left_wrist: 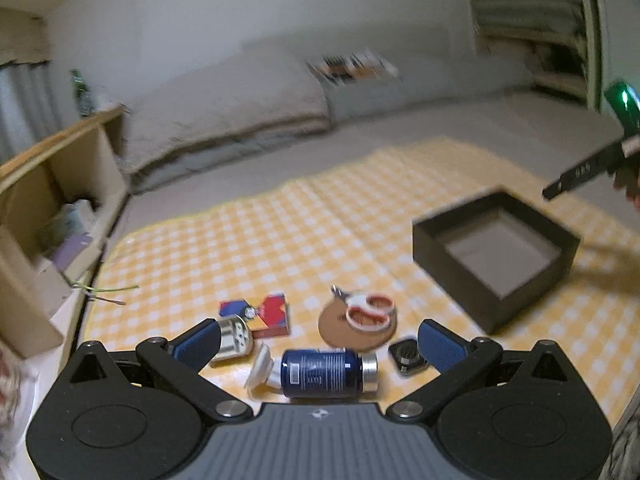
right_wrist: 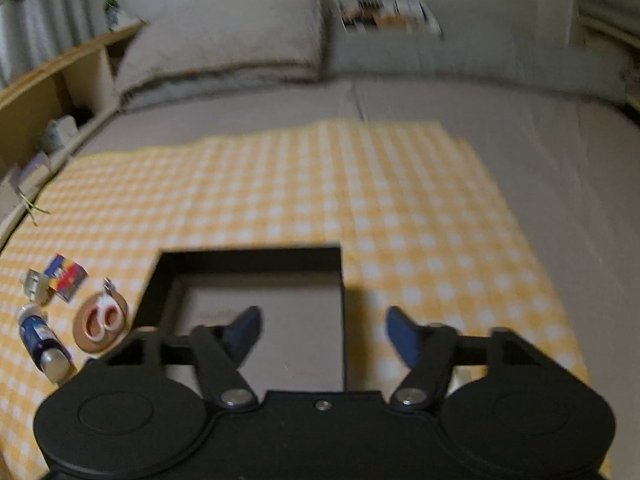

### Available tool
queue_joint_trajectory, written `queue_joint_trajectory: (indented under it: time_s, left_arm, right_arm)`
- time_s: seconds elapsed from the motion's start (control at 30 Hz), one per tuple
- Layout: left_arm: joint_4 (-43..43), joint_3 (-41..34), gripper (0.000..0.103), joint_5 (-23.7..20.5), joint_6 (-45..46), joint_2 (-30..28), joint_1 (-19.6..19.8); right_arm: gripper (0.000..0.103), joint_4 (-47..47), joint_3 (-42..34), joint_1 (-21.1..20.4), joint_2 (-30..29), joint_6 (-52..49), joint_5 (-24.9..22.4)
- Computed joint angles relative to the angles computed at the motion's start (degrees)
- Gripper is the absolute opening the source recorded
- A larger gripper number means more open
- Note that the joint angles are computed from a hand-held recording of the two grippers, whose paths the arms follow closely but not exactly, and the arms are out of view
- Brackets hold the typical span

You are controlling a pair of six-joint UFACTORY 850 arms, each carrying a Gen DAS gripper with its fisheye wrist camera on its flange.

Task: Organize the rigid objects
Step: 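Lower the left tool onto the blue bottle and close its fingers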

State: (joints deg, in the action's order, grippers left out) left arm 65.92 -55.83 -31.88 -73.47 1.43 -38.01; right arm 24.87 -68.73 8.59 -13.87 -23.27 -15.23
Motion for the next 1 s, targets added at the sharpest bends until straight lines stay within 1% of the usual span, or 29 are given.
queue_joint_trajectory:
  time_s: [0.03,0.1,0.17,0.23,0.27,0.33,0.4,0.43,0.5,0.57,0.6,0.67,0.73,0.8,0.9,1.0]
  left_arm:
    - [-2.18,-0.52,0.103,0.91,2.89,-0.66,0.72]
    - [-5.48,-1.44,0.103,2.64,7.34,-2.23,2.07]
    - [-9.49,-2.03,0.103,4.35,11.5,-3.55,3.42]
    - [-17.38,-3.37,0.103,5.48,19.4,-5.2,4.91]
    - [-20.01,-3.93,0.103,5.88,22.54,-5.87,5.45]
    - [-21.04,-4.69,0.103,6.19,25.32,-7.13,6.09]
    - [-22.24,-6.19,0.103,4.73,27.4,-8.9,6.37]
    - [-24.59,-7.01,0.103,4.5,29.84,-9.79,6.82]
    - [-31.09,-8.15,0.103,5.01,36.43,-11.06,8.2]
    - [-37.28,-9.36,0.103,5.12,42.73,-12.48,9.48]
    - [-38.73,-9.85,0.103,4.89,44.23,-13.12,9.86]
    - [-40.15,-10.54,0.103,4.24,45.95,-14.21,10.51]
    - [-41.38,-11.62,0.103,2.48,47.91,-15.51,11.01]
    - [-41.01,-12.25,0.103,1.58,47.65,-16.44,11.42]
    - [-45.85,-13.04,0.103,2.11,51.96,-17.15,12.41]
    - [-48.75,-14.77,0.103,0.65,54.18,-18.7,12.59]
  right_arm:
    - [0.048,-2.53,-0.01,-0.02,-0.27,2.93,-0.89]
    - [0.04,-3.95,-1.03,-0.37,-1.69,5.19,-3.08]
    - [0.036,-2.2,-2.27,-0.68,-3.18,3.71,-6.14]
    - [0.025,-5.73,-3.33,-0.37,-4.26,7.01,-8.16]
    - [0.023,-8.98,-3.72,0.1,-4.68,9.81,-8.37]
    - [0.022,-13.76,-4.08,0.83,-5.25,13.55,-7.84]
    - [0.019,-15.45,-4.79,0.96,-5.94,14.99,-7.94]
    - [0.015,-15.96,-5.16,1.04,-6.34,15.46,-7.92]
    - [0.012,-17.25,-6.02,1.26,-7.06,16.27,-8.38]
    - [0.011,-17.58,-6.49,1.35,-7.29,16.83,-8.16]
    - [0.008,-17.25,-6.83,1.31,-7.49,16.82,-8.27]
    - [0.006,-18.89,-7.66,1.52,-8.1,18.49,-8.86]
    - [0.005,-20.45,-8.69,1.79,-9.11,19.53,-9.4]
    - [0.004,-22.68,-9.13,2.18,-9.51,21.08,-9.72]
    - [0.004,-24.23,-9.28,2.49,-9.8,22.64,-9.56]
    - [0.004,-24.93,-9.81,2.63,-10.23,23.65,-9.88]
